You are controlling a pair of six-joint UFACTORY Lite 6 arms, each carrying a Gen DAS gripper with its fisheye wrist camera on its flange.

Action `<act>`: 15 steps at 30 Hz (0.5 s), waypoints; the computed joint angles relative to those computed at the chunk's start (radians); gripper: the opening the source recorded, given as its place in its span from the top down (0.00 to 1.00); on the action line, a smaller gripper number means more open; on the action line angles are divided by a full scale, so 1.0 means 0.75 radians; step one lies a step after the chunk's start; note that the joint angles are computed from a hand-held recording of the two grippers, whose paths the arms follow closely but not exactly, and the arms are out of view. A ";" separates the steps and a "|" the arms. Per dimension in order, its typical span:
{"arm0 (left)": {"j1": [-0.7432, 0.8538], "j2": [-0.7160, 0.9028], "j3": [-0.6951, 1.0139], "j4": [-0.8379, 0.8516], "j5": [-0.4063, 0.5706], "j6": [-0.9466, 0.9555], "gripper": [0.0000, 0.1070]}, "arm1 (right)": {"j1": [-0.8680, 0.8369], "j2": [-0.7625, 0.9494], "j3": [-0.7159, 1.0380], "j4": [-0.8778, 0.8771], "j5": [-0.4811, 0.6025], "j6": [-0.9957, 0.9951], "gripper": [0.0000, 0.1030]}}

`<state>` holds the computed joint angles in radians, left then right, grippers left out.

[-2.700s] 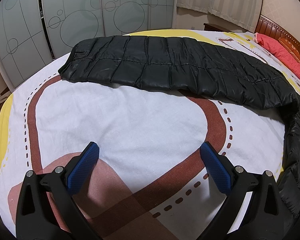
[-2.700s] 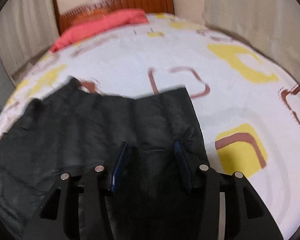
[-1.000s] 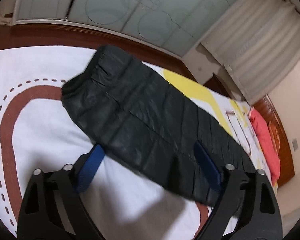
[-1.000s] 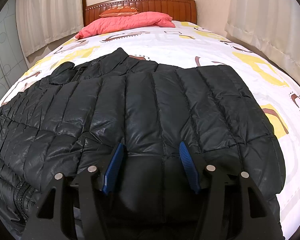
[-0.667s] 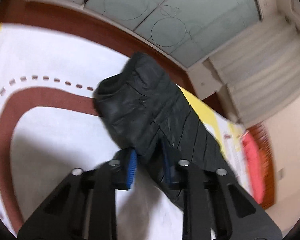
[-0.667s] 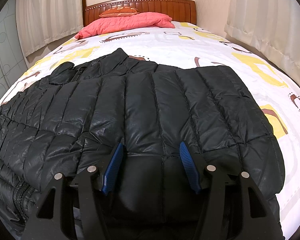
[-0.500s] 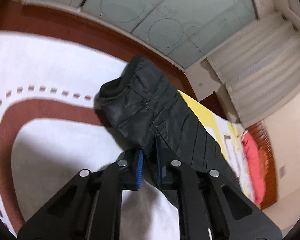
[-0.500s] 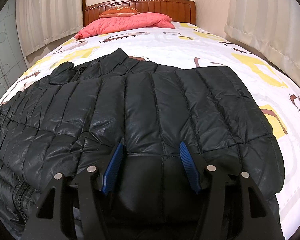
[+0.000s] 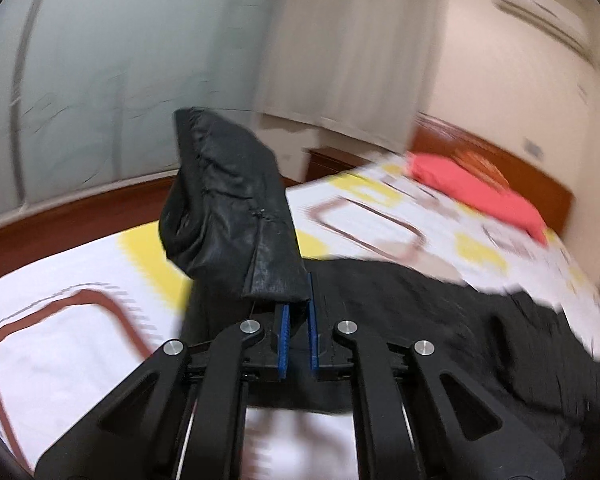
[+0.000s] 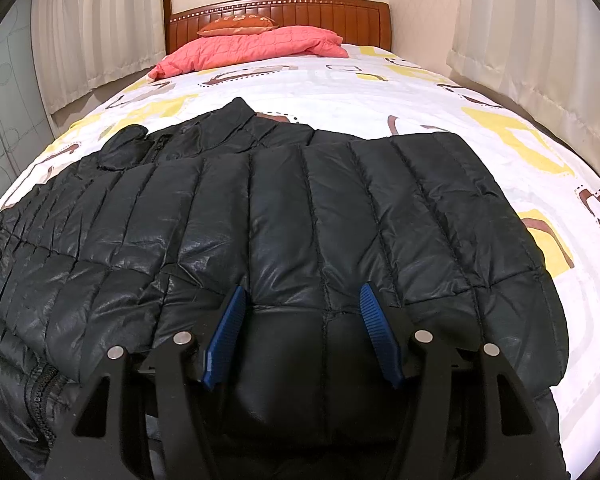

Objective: Fold large clothes
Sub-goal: 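Lay the held sleeve over the jacket body and open the left gripper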

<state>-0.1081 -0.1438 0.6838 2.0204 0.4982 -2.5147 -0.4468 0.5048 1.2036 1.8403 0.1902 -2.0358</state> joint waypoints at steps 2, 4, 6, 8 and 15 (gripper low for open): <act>-0.136 0.102 0.103 -0.076 0.013 0.090 0.93 | -0.006 0.006 0.011 -0.039 0.005 0.040 0.42; -0.234 0.179 0.191 -0.156 0.006 0.181 0.93 | -0.012 0.012 0.017 -0.057 0.012 0.056 0.42; -0.342 0.289 0.309 -0.262 0.016 0.320 0.93 | -0.006 0.002 0.001 -0.009 0.008 0.013 0.42; -0.431 0.418 0.451 -0.398 0.041 0.520 0.93 | -0.009 0.004 0.003 -0.011 0.013 0.016 0.42; -0.533 0.727 0.697 -0.710 -0.053 0.903 0.93 | -0.015 0.011 0.014 -0.039 0.019 0.045 0.42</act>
<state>-0.5077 0.4015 1.2066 1.4881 0.4581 -1.8373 -0.4579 0.5131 1.2143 1.8106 0.2043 -2.0020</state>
